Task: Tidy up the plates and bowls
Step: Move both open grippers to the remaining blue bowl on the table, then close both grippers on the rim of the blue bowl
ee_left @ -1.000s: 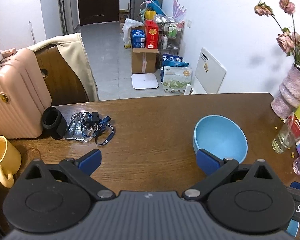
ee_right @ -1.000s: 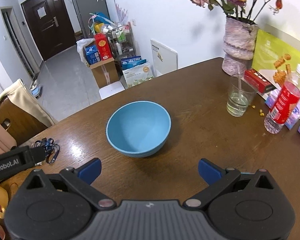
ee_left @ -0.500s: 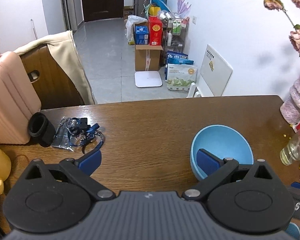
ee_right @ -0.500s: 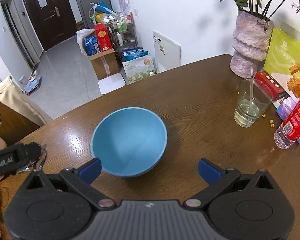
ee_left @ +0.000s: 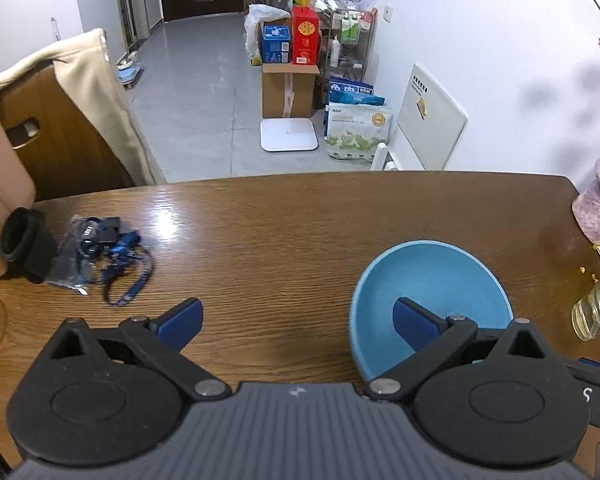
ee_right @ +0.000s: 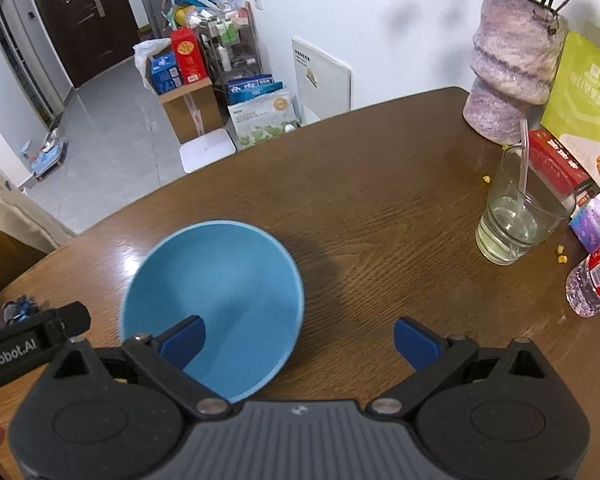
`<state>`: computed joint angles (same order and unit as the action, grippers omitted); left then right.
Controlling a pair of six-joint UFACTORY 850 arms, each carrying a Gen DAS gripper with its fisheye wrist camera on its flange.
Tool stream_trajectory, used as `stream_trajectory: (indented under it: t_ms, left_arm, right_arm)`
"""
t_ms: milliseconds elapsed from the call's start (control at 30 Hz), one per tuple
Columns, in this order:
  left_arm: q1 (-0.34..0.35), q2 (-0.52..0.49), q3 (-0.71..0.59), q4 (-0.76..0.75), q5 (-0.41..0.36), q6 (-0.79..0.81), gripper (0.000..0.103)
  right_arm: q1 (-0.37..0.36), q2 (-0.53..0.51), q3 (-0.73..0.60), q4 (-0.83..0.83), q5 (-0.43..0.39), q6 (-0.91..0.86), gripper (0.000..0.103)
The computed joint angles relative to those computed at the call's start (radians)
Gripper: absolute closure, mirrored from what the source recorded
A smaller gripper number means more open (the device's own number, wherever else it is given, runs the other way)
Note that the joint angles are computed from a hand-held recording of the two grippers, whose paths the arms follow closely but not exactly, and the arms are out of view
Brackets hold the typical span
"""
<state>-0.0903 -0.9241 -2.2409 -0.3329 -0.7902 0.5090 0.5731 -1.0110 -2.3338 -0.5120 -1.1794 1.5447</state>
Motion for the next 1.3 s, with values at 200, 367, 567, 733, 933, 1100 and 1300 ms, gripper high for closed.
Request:
stream_trajectory:
  t_ms: [200, 367, 567, 733, 933, 1100, 1300]
  left_arm:
    - [-0.029, -0.03, -0.011, 0.025, 0.012, -0.027, 0.001]
    - [-0.046, -0.055, -0.025, 0.028, 0.003, -0.037, 0.026]
    - [-0.053, -0.087, -0.054, 0.024, -0.021, -0.044, 0.05]
    - [-0.053, -0.109, -0.077, 0.0, -0.048, -0.029, 0.081]
    - [-0.049, -0.104, -0.064, -0.007, -0.043, -0.014, 0.091]
    - [-0.046, -0.085, -0.046, -0.014, -0.03, -0.02, 0.091]
    - [-0.038, -0.031, 0.025, -0.043, 0.013, 0.006, 0.091]
  right_arm:
    - [-0.031, 0.028, 0.087, 0.025, 0.067, 0.005, 0.015]
    - [-0.053, 0.034, 0.127, 0.045, 0.117, -0.001, 0.038]
    - [-0.068, 0.036, 0.159, 0.072, 0.184, -0.015, 0.061]
    - [-0.074, 0.044, 0.19, 0.078, 0.243, 0.0, 0.085]
    - [-0.071, 0.039, 0.19, 0.072, 0.265, 0.007, 0.096]
    - [-0.066, 0.044, 0.195, 0.057, 0.278, 0.014, 0.096]
    - [-0.057, 0.058, 0.202, 0.012, 0.281, 0.027, 0.096]
